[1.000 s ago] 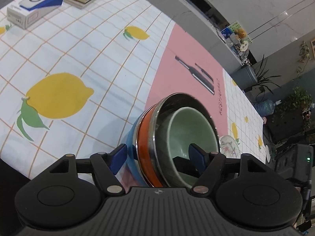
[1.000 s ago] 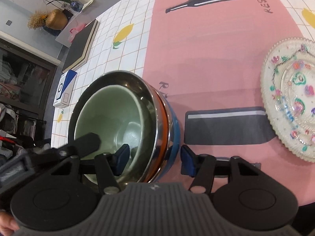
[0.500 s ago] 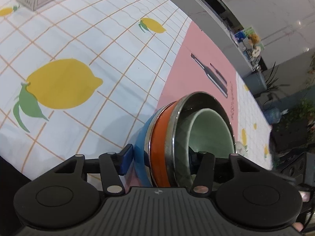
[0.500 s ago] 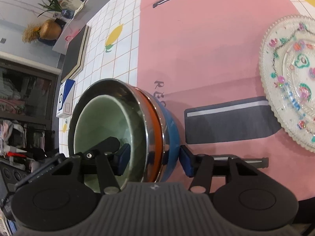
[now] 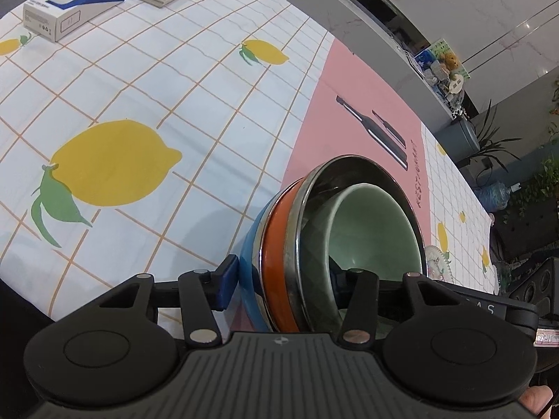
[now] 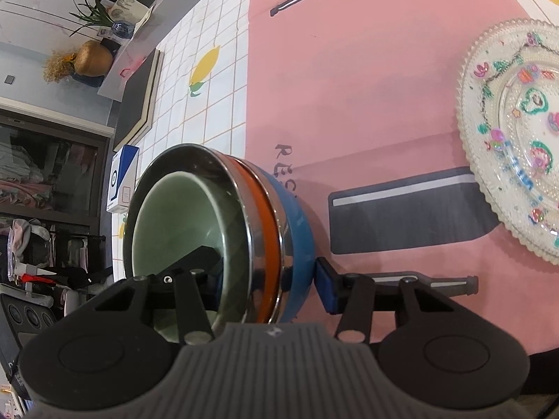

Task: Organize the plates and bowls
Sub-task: 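Lift the bowl stack with the left tool and carry it over the pink-dotted glass plate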

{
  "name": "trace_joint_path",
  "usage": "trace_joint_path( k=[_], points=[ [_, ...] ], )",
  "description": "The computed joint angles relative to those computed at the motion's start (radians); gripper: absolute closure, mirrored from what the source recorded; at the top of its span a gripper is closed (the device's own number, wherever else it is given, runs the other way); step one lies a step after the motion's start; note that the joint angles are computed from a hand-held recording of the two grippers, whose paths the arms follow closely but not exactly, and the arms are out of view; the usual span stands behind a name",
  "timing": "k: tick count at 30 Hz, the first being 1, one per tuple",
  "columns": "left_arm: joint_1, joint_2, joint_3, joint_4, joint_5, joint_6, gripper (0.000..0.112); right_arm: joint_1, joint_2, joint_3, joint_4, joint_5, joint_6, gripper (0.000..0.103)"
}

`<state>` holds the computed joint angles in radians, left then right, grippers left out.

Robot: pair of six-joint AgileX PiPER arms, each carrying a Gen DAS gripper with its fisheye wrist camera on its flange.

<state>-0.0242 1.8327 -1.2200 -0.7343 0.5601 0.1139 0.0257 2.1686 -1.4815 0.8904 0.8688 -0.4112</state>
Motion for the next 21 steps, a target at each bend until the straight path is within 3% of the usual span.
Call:
trace_joint_path(
  k=[14,21],
  points=[
    [-0.104,-0.021,-0.113,0.159,0.017,-0.186,0.057,-0.109,-0.079,0.026,0.041,0.055,-0.082,0.055],
    [-0.198,0.025,-0.258,0.272,0.075,-0.309,0.057,-0.214,-0.107,0.01,0.037,0.117,-0.093,0.055]
  ],
)
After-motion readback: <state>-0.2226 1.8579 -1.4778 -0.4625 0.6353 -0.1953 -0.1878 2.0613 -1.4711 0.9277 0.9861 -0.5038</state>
